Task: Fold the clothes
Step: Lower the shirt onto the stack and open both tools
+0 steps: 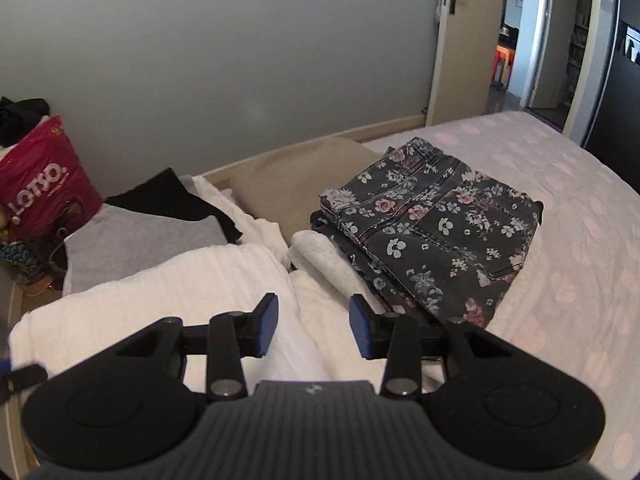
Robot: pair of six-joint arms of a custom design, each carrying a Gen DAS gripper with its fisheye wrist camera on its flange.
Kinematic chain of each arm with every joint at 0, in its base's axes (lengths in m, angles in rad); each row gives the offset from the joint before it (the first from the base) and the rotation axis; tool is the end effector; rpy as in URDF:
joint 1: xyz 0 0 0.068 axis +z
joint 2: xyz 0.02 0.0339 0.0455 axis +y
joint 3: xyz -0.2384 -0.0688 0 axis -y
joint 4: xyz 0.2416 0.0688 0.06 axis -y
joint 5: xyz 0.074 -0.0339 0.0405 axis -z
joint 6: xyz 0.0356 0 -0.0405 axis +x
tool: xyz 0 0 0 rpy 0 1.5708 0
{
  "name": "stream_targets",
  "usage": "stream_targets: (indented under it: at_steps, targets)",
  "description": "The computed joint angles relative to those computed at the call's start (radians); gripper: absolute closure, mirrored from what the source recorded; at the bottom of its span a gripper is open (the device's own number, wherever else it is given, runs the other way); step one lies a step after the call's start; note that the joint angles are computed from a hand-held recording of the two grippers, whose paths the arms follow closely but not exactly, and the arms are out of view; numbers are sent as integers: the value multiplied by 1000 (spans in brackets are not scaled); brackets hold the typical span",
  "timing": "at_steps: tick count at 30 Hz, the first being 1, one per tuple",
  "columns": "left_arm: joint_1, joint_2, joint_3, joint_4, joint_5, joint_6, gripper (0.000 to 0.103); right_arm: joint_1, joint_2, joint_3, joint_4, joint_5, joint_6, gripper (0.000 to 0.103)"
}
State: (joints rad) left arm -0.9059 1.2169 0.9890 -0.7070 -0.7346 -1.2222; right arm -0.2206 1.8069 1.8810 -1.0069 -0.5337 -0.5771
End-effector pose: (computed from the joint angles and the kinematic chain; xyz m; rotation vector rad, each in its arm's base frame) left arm 0.1705 -0.1788 0.2602 -0.6222 2.1307 -0.2224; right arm 0.3695 -0.0643 0.3389 -0.6237 2.2687 0.2897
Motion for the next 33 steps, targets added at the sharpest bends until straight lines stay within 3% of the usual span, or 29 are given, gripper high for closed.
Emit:
stream_targets:
  at_steps: [1,4,9,17,21,26,30,33]
  targets:
    - [-15,-2,2,2,-30,4,57,-12,-13,-10,-12,-15,-24,76]
    - [-43,-2,4,38,-85,48,64,-44,-44,-46,-57,-68,-98,81]
    - [17,66,29,84,63,110,65,-17,-84,-161,-41,-25,-171,84]
    - [83,149,31,71,205,106,67,25,30,-206,98,78,-38,92]
    - [83,175,43,65,204,119,67,25,60,-212,124,77,-2,92]
    - [52,210,110,-12,158,126,65,-10,19,-230,118,20,9,91]
    - [-18,242,174,-74,73,166,46,-76,-67,-250,43,-76,-19,71]
    - [-63,270,223,-139,34,166,40,-129,-156,-284,-25,-127,-79,68]
